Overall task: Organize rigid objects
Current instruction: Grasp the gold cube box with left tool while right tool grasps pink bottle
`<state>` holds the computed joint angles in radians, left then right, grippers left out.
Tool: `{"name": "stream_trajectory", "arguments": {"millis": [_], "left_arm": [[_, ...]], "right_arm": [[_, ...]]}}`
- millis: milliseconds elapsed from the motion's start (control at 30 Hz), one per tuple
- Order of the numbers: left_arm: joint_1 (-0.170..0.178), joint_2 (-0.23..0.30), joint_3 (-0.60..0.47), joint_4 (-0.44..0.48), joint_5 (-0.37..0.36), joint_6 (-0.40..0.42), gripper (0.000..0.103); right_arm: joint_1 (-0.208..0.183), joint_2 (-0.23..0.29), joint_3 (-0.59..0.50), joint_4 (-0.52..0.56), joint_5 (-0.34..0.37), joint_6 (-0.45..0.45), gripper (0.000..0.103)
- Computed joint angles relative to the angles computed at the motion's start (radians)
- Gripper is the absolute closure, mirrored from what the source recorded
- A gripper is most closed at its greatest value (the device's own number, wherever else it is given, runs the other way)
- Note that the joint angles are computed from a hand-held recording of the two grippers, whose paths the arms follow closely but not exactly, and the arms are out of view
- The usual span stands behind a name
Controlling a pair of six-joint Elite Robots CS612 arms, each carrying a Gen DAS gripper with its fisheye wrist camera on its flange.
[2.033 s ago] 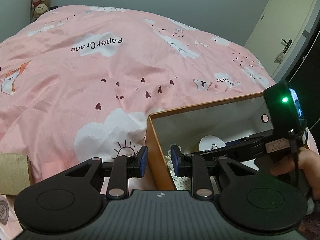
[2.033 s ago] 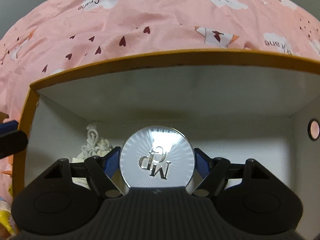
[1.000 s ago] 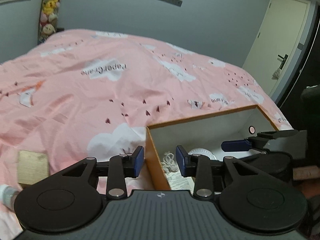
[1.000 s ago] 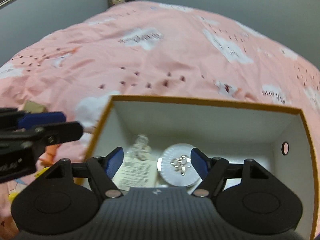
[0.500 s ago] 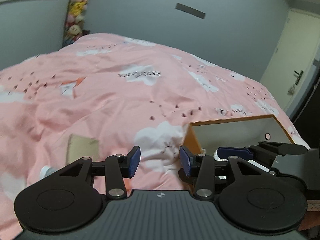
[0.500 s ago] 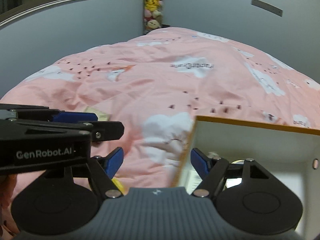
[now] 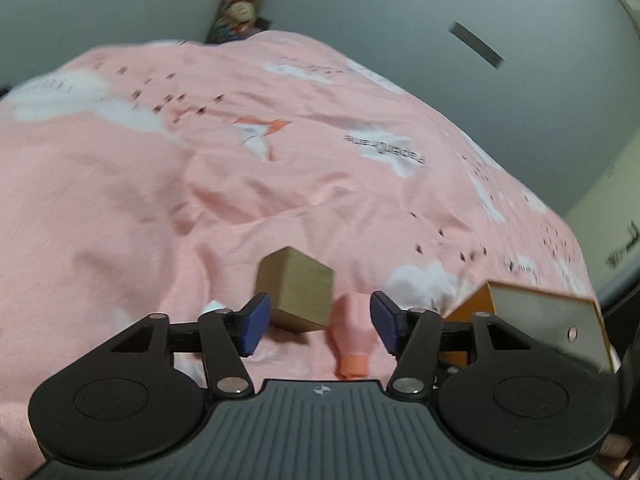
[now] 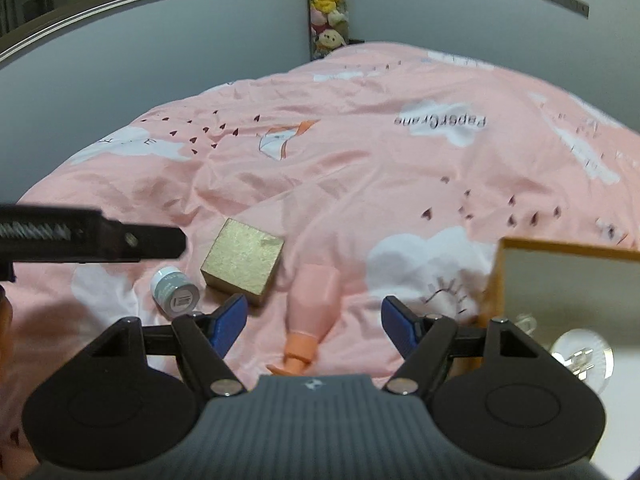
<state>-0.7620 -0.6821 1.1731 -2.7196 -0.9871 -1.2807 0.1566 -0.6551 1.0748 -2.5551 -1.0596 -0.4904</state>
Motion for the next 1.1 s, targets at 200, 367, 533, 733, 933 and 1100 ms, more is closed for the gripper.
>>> {"name": "stream_trajectory", "arguments": {"millis": [200,367,533,733,933,1100], "left_arm": [[0.022,0.019,0.012,-0.069,-0.051,-0.041,0.031],[0.038,0.051,-0.039,-0.016,-0.064,0.031,0.031],[0.061,0.076,-0.071,0.019,-0.132,0.012,0.031],[0.08,0.094,-0.091,0.049,-0.188,-0.03,0.023],[0.097,0.119,-0.119,0.04,-0.248,-0.017,0.016],[0.101,0.136,-0.136,0.026,-0.267,-0.014,0.016]], "right_arm": [[0.018,0.037,-0.048,0.074,-0.024,0.012,0.031],[0.024,0.073,-0.108,0.139,-0.038,0.036,0.042],[0.028,0.11,-0.168,0.198,-0.041,0.059,0.045],[0.032,0.141,-0.217,0.239,-0.044,0.058,0.045],[0.032,0.165,-0.252,0.26,-0.037,0.072,0.045],[0.03,0.184,-0.281,0.286,-0.017,0.09,0.045]]}}
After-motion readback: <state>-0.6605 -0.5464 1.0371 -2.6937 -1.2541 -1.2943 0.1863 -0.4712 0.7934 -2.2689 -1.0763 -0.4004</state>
